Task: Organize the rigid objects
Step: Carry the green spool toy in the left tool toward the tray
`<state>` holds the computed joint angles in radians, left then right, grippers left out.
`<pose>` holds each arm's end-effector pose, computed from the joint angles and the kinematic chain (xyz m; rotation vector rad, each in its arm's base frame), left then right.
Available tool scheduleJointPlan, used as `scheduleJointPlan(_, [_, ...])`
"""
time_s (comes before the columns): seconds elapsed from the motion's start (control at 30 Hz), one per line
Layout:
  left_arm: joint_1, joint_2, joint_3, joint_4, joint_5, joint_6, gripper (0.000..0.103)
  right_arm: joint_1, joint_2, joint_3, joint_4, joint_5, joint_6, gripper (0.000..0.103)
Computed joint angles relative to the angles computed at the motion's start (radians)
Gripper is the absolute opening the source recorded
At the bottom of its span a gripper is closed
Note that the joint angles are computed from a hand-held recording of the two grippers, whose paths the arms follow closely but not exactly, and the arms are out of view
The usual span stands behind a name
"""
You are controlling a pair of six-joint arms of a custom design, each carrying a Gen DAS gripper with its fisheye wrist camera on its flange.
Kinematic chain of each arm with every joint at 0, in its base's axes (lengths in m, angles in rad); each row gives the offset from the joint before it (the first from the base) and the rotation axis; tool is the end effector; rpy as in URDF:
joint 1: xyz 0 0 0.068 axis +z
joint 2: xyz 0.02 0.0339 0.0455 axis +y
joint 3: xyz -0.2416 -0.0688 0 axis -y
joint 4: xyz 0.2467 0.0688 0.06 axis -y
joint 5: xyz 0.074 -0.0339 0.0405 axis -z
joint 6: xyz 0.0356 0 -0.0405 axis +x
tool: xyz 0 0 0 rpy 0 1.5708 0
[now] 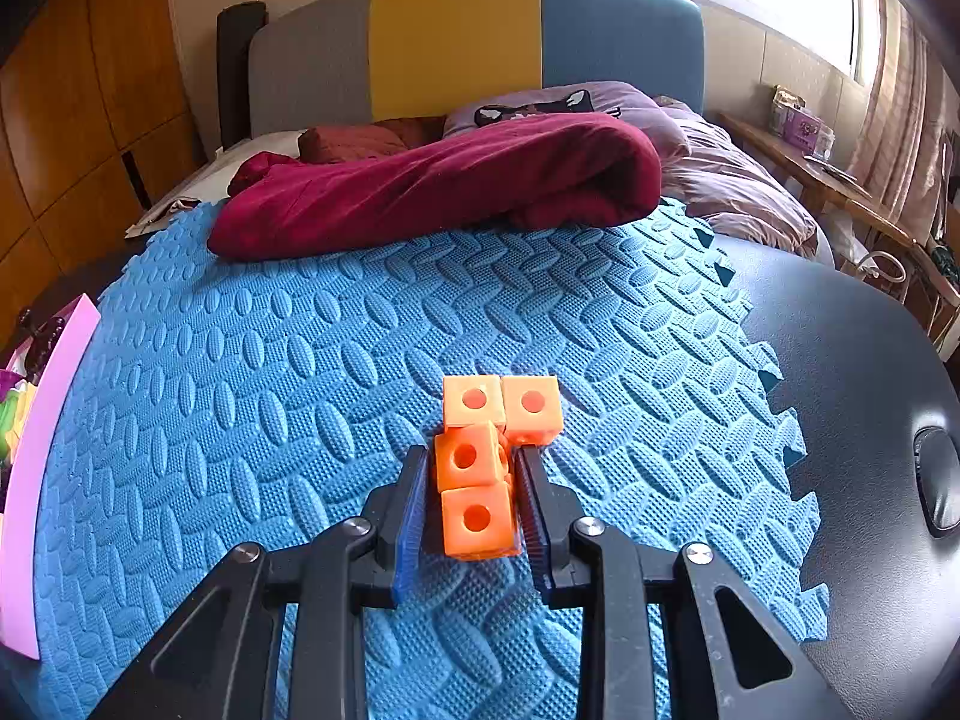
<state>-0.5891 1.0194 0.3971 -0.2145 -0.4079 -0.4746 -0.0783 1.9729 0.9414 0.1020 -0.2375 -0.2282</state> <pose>0.1744 -0.0996 0.1450 -0.0513 2.3205 -0.0386 0.3573 -0.0196 0.0679 -0.2824 2.4547 0.1660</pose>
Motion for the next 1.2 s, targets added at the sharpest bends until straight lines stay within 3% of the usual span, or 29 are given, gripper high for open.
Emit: scheduleJointPlan(1.2, [0.074,-0.348,-0.118,-0.221,0.003,-0.006,0.06,0.01,-0.007,-0.008,0.008,0.018,0.001,0.028])
